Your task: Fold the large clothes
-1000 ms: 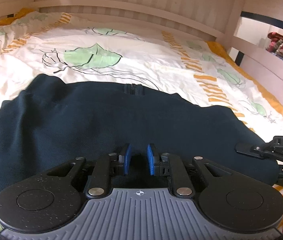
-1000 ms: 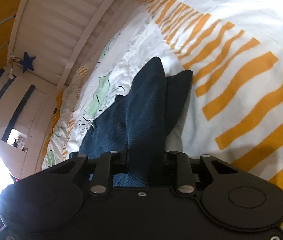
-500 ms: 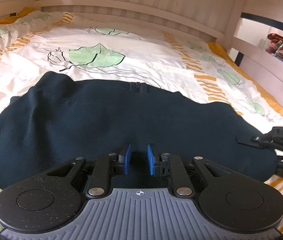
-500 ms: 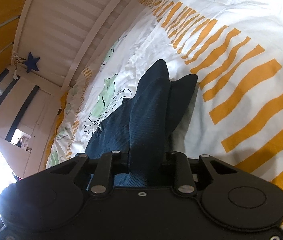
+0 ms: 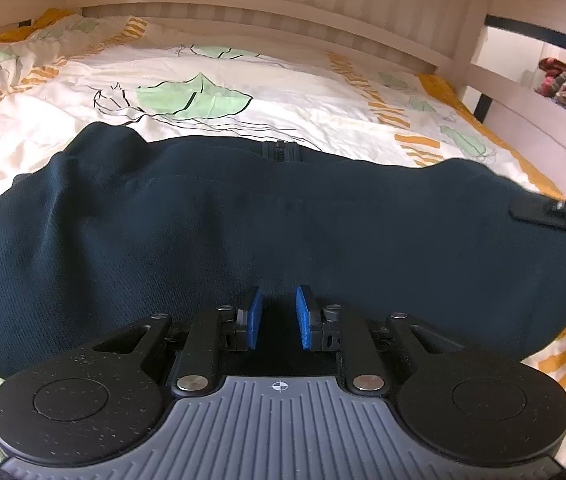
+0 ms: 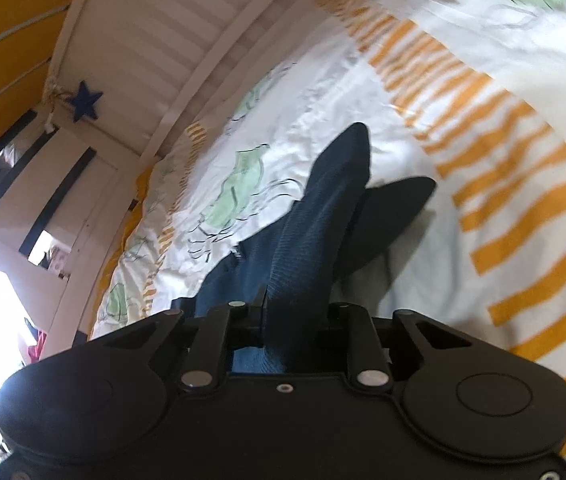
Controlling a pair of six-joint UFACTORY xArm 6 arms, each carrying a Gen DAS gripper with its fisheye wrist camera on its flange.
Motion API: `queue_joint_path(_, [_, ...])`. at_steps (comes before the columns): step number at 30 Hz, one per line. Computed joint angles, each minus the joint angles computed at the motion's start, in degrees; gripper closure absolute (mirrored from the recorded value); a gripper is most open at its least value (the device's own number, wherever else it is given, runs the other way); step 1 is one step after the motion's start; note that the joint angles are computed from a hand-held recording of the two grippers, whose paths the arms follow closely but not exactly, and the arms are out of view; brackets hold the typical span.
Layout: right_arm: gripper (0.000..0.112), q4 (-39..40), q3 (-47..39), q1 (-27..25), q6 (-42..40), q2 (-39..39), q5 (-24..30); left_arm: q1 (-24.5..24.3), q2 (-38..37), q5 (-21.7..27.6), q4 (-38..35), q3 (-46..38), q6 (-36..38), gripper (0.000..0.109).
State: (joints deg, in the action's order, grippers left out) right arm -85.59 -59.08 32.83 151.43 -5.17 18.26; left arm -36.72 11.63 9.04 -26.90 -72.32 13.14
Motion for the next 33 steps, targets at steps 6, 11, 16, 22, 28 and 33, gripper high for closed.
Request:
queue_joint_path(6, [0.084, 10.5, -6.2, 0.8, -15.5, 2.8, 0.1, 0.0, 0.2, 1.0, -9.5, -0.9, 7.2, 0.089])
queue_joint_path(11, [0.084, 16.3, -13.5, 1.9, -25.4, 7.4, -0.2, 0.6, 0.4, 3.4, -17.4, -2.3, 14.3, 0.089])
queue_joint_path(16, [0.084, 22.1, -22.2, 2.2, -34.2, 14.3, -3.0, 2.1, 0.1, 6.5, -24.5, -3.2, 20.0, 0.089])
queue_joint_path(22, [0.084, 34.0, -31.8, 3.0, -48.8, 22.6, -4.7, 3.9, -2.7, 4.7, -22.9, -0.4, 19.9, 0.09])
queue_joint_path(28, [0.084, 46.6, -41.8, 4.1, -61.6, 31.5, -5.1, 6.6, -6.2, -0.7, -20.1, 3.2, 18.1, 0.09])
queue_joint_path(33, [0.084, 57.8, -50.0, 5.3, -72.7, 38.5, -3.9, 9.5, -7.3, -2.5, -10.8, 4.0, 8.6, 0.09])
